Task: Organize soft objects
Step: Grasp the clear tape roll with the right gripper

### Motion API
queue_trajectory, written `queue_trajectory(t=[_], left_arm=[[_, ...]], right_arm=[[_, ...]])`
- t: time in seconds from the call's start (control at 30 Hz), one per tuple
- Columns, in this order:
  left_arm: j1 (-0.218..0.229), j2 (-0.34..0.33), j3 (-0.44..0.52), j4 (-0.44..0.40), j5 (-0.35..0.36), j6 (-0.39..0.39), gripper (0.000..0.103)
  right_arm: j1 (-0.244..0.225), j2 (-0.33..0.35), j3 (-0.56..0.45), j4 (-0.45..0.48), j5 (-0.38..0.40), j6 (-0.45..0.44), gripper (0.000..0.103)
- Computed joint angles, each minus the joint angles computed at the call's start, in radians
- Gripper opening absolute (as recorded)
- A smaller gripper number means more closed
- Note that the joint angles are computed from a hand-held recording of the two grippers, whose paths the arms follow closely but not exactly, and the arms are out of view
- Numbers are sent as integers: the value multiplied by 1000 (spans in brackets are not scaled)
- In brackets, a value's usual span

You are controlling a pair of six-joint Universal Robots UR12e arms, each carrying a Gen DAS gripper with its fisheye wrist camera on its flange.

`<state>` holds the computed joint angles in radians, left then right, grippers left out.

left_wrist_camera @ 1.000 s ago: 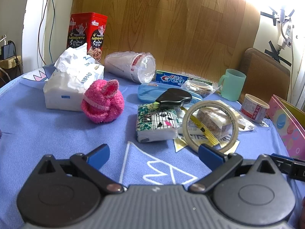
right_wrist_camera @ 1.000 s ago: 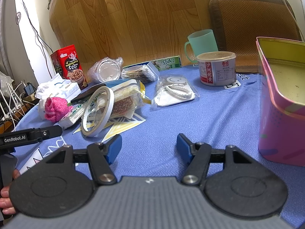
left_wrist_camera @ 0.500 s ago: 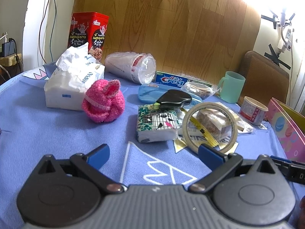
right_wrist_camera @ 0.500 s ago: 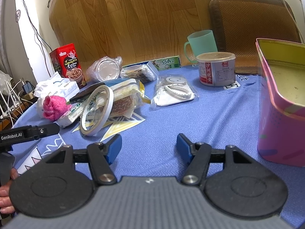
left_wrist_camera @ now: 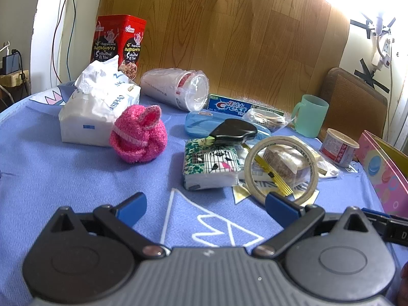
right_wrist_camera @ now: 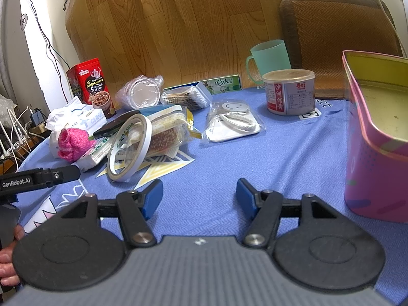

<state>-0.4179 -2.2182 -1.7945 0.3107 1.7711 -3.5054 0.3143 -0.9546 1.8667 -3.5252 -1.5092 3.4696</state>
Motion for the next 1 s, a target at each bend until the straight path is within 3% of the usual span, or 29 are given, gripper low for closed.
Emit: queue_trajectory(t=[0.17, 0.37, 0.5, 0.53, 0.6, 0.63, 0.77, 1.0], left_arm=[[4, -1, -5, 23, -8, -15, 103], [11, 1, -10, 30, -27, -38, 103], [10, 0, -7, 28, -27, -28, 103], [10, -1, -7, 28, -28, -25, 103], [10, -1, -6, 28, -30, -20, 102], [10, -1, -6, 30, -31, -19, 102], [14, 0, -11, 40, -57, -16, 100], [26, 7, -30, 87, -252, 13, 94]], right_arm=[[-19, -1, -11, -8, 90, 21, 67], [-14, 18, -82, 20, 121, -86, 67], [-31, 32, -123, 88, 237, -23, 67], [-30, 37, -133, 102, 252, -11, 63], [-28, 42, -147, 130, 276, -10, 26], [-27, 40, -148, 147, 279, -12, 18], [-36, 26, -114, 123, 313, 39, 16], [-52, -24, -10, 84, 333, 65, 16]])
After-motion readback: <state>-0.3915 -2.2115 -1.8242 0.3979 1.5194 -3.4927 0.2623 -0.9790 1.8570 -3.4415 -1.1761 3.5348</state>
